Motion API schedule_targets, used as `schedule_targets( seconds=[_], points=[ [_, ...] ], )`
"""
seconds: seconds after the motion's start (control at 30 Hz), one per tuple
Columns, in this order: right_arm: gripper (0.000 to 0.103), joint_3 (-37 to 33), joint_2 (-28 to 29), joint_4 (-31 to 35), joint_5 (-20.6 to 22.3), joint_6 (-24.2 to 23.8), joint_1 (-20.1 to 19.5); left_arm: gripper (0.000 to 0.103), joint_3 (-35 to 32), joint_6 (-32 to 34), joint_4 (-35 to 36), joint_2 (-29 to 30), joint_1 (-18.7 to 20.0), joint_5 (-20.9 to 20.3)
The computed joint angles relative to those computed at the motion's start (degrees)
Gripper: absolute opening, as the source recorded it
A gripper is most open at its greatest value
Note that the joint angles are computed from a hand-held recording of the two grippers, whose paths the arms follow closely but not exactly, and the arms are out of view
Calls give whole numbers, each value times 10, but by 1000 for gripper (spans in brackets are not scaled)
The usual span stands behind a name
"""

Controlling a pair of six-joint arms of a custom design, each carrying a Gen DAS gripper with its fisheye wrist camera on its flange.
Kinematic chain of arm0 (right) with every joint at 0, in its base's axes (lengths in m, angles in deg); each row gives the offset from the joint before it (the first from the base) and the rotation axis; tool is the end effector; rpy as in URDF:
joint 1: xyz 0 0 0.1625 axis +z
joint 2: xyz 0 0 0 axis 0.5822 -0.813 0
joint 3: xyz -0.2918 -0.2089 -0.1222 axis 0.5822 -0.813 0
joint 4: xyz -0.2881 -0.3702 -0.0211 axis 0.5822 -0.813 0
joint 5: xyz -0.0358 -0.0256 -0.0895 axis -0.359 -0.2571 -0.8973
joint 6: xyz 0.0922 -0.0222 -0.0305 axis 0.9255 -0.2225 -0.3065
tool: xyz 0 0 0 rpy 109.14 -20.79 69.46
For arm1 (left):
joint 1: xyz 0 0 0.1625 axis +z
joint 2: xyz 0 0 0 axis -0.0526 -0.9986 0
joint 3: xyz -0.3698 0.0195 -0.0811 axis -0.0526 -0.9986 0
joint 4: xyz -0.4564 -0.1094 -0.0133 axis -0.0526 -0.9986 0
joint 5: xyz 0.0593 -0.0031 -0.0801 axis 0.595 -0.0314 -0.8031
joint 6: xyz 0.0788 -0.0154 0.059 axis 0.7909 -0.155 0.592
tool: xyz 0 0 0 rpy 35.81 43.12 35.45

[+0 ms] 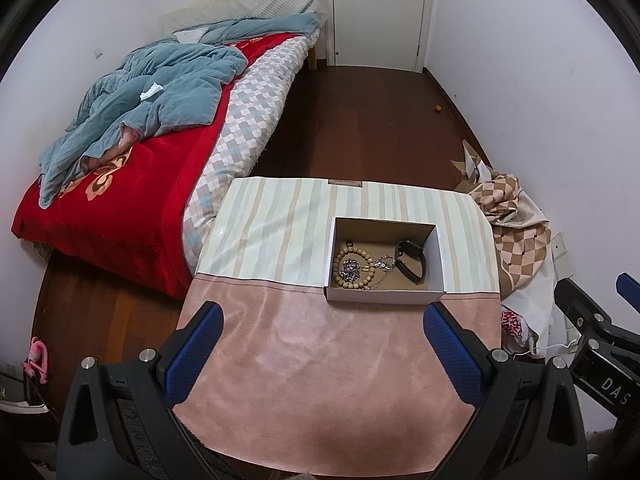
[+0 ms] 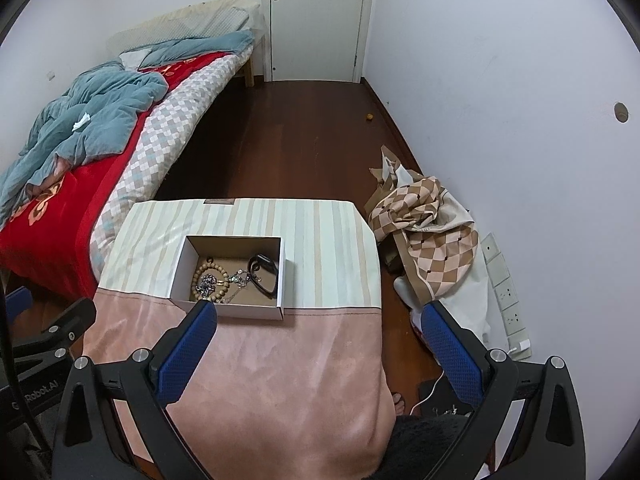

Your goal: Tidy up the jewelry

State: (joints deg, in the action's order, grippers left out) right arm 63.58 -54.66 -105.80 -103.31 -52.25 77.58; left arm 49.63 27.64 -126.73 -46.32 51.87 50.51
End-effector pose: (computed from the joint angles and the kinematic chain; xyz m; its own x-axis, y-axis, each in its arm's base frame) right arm 0.3845 -0.7723 0.3032 -0.6035 0.0605 0.7951 -0.4516 0.7958 -0.4034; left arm -0.4023 -0.7898 0.2754 -0.6888 -0.1118 -0.7163 0.3185 0.8410 -0.4375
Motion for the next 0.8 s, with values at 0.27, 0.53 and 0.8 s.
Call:
schedule_targets(
  seconds=[0.27, 0.53, 0.8],
  points=[
    [103, 0, 0, 2, 2, 1, -1, 102, -1, 0, 1, 1, 0, 3],
    [103, 1, 1, 0, 3, 0, 1, 102, -3, 1, 2, 2, 0, 4],
    [103, 2, 0, 5, 5, 5, 2, 102, -4, 0, 4, 2, -1, 4]
  ],
)
